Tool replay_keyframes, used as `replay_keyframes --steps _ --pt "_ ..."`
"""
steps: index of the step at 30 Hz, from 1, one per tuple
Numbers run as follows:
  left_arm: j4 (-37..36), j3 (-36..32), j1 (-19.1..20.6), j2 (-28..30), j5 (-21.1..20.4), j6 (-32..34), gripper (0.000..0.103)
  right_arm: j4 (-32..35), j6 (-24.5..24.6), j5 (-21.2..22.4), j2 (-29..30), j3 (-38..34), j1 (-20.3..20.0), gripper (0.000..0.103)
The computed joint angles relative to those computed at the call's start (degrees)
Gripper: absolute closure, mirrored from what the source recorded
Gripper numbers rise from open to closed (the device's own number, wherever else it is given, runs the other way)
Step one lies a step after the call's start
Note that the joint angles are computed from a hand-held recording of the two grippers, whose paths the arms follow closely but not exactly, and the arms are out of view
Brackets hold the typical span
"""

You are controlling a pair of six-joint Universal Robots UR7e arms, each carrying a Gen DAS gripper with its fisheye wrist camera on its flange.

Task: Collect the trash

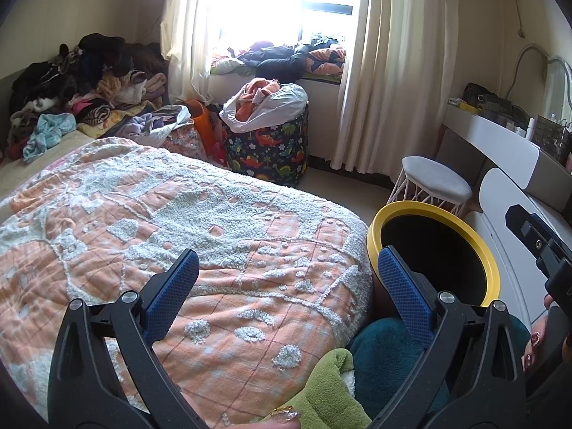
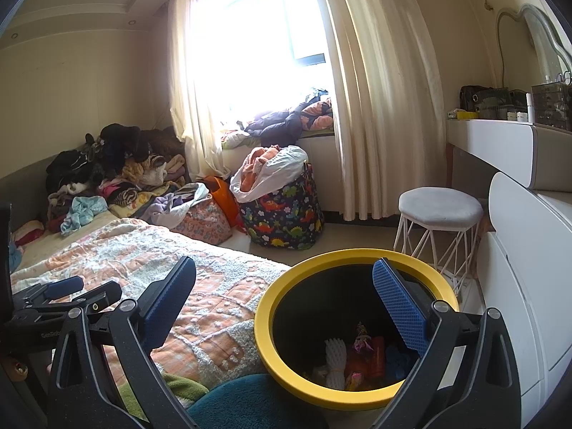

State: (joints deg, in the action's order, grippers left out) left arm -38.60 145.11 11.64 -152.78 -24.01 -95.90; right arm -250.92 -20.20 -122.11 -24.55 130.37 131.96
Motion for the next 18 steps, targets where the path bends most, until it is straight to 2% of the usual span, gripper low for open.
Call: replay_keyframes --steps 4,8,9,10,13,14,15,17,18 --pt "-2.86 0.54 2.43 0.15 0.93 0.99 0.011 1.53 -0.85 0.98 -0.48 0.04 -0.19 0.006" --pt "-2.03 -1.47 9.87 2.70 3.84 -3.80 0.011 8.99 0.05 4.39 -1.42 -2.12 1.51 0.006" --pt "0.29 -2.76 11.56 2.07 4.66 -6.47 0.011 11.75 0.50 5.50 -1.55 -3.11 2.09 0.006" --pt "5.01 -4.28 11.52 1.64 4.42 -10.98 0.011 15.25 1.00 6.78 -1.58 -4.42 2.68 0.006" --pt "23.00 -11.14 16.27 3.57 5.45 -28.04 0.011 30.80 3.65 12.18 -1.03 -10.11 4.69 0.006" --pt "27.53 -13.60 19.96 4.46 6.23 -32.37 0.011 36.80 4.39 14.09 0.28 -13.07 5.51 0.006" --pt "29.66 -15.50 25.96 5.55 8.80 -34.46 0.011 42.80 4.98 15.87 1.31 -15.78 6.19 0.006" --pt "26.72 -17.82 37.84 5.91 14.45 -32.06 0.011 54.80 4.87 19.63 5.58 -23.04 7.80 0.006" --pt "21.65 -18.01 43.83 5.49 17.32 -27.57 0.011 60.80 4.89 20.51 7.56 -26.57 8.63 0.006"
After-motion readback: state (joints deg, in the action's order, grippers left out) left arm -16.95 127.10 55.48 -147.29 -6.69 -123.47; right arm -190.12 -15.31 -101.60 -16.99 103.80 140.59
